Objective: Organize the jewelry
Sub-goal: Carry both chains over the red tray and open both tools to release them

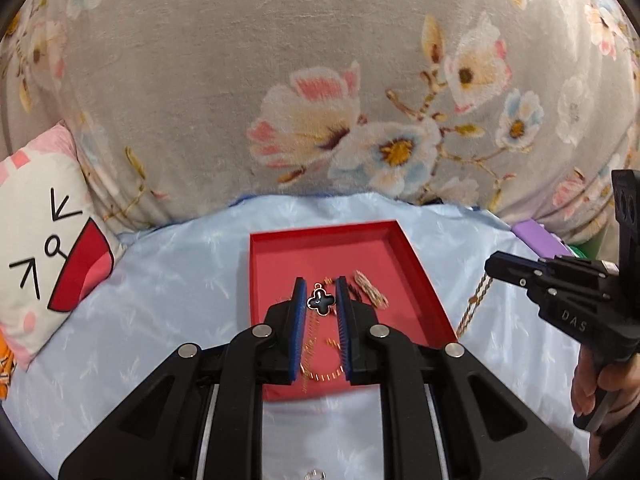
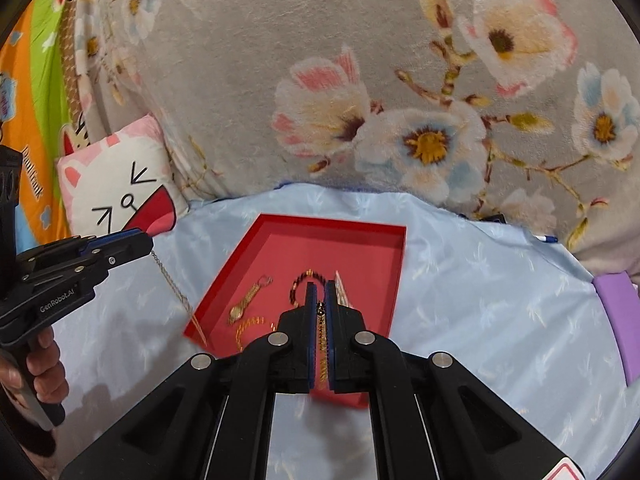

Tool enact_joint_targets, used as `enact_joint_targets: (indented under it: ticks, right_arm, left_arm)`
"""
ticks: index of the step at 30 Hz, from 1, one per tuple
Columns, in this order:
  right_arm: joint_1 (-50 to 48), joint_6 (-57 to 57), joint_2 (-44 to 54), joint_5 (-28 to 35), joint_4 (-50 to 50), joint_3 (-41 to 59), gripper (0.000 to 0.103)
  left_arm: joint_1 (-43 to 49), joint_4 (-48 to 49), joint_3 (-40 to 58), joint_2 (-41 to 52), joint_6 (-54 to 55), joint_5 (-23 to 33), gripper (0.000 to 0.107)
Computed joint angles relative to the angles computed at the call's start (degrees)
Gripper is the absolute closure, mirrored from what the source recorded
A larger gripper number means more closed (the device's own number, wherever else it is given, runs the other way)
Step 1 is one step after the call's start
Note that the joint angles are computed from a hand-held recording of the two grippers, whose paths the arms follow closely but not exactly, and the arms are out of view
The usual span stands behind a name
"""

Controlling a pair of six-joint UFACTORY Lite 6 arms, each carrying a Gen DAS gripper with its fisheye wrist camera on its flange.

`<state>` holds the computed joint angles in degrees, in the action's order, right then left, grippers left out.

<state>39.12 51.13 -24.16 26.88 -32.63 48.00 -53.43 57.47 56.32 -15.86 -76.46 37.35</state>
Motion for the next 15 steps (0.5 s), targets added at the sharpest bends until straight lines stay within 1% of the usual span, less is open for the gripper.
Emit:
enact_joint_targets:
  ticks: [2,4,6,7,11,13,15]
  right_arm:
    - [-4.4,-6.0,4.8,-3.7,5.4,3.2,0.100]
    - [-8.6,-13.9,10.0,-7.0,12.8,6.5,0.100]
    - [-11.0,-17.9,15.2,-9.0,16.2,9.5,0.100]
    - [-12.1,-18.2,18.7,-10.0,15.9,11.5,0.100]
    - [-15.9,-29.2,29.2,-13.0,26.4,17.6,0.100]
    - [-16.8,-30.3,33.1,-14.0,27.3,19.7,0.100]
    - [-17.3,-29.3,37.0,-14.2,26.1,22.3,0.100]
  left_arm:
    - [3.7,-0.4,4.9,5.1,2.2,-2.5,0.093]
    - [6.8,-1.8,8.7,9.3,4.9,-5.1,0.093]
    - [9.9,-2.5,13.3,14.8,6.5,-7.4,0.093]
    - [11.1,-3.3,14.7,16.7,8.1,-8.8,0.093]
    - [14.4,-3.8,24.0,27.7,10.4,-9.9,0.093]
    - [15.5,-3.5,28.2,32.6,11.0,-10.5,0.093]
    - [16.1,-2.7,31.9,36.8,11.1,-10.5,0.093]
